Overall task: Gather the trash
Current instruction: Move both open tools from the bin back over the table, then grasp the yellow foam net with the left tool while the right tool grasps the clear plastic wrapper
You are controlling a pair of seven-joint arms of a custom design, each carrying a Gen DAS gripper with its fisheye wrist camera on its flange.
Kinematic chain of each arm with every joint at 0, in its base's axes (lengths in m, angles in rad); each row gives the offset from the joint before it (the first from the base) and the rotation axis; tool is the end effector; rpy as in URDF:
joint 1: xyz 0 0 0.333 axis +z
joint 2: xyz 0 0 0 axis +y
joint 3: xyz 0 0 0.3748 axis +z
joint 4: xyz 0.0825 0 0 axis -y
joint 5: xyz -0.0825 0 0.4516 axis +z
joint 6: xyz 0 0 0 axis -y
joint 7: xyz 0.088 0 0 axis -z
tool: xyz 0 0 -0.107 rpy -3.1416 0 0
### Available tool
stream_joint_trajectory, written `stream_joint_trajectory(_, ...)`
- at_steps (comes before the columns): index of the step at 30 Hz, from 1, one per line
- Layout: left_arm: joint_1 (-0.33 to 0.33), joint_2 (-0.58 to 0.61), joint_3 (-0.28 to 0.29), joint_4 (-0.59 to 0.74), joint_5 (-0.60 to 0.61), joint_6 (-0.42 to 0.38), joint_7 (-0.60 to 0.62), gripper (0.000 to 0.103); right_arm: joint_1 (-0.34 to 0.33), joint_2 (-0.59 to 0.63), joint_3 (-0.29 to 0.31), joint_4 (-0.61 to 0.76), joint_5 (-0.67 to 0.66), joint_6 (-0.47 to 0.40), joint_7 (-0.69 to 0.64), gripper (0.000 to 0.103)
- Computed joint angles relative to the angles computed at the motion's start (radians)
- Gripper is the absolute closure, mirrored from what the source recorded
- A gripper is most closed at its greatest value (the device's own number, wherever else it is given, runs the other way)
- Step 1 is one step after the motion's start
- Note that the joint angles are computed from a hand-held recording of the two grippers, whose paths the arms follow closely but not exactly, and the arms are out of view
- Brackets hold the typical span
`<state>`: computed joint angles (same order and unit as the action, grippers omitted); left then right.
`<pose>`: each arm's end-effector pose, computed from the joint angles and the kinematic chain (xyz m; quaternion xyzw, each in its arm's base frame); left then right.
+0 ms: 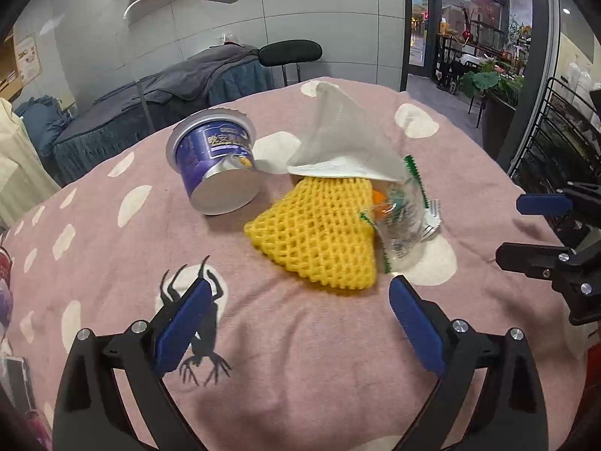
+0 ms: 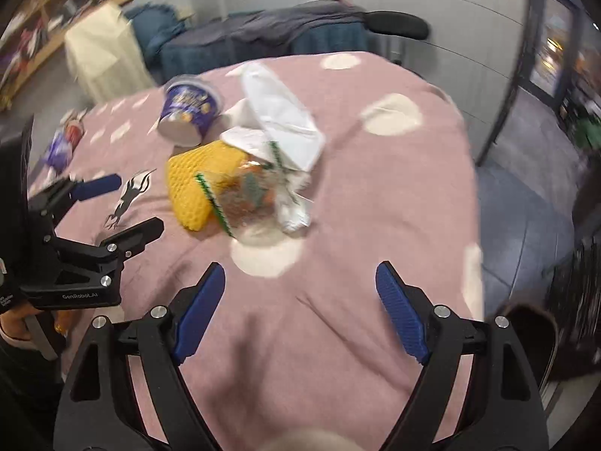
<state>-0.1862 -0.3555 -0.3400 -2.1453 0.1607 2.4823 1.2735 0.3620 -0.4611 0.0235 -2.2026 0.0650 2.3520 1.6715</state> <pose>0.4605 -0.2994 0.6568 -0.5400 0.7662 -0.2570 0.2352 0.4618 0.1909 0.6727 -0.7543 0.5833 -0.1349 0.2695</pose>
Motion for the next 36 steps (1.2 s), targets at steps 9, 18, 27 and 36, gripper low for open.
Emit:
stream_joint_trajectory(9, -0.007, 0.005, 0.027, -0.011, -0.044, -0.012, 0.052, 0.009, 0.0, 0.225, 0.043, 0.2, -0.057, -0.07, -0.092, 0.021)
stream_joint_trajectory(18, -0.015, 0.029, 0.028, 0.004, -0.066, -0.007, 0.089, 0.009, -0.005, 0.258, 0.047, 0.213, -0.017, -0.08, -0.119, 0.083)
stream_joint_trajectory(27, -0.027, 0.075, 0.033, 0.044, -0.083, -0.003, 0.109, 0.009, -0.005, 0.13, 0.021, 0.128, 0.063, -0.021, -0.107, 0.085)
stream_joint_trajectory(36, -0.043, 0.176, 0.022, 0.136, 0.004, -0.074, 0.086, 0.022, -0.016, -0.005, 0.02, 0.022, 0.012, 0.008, -0.014, 0.085)
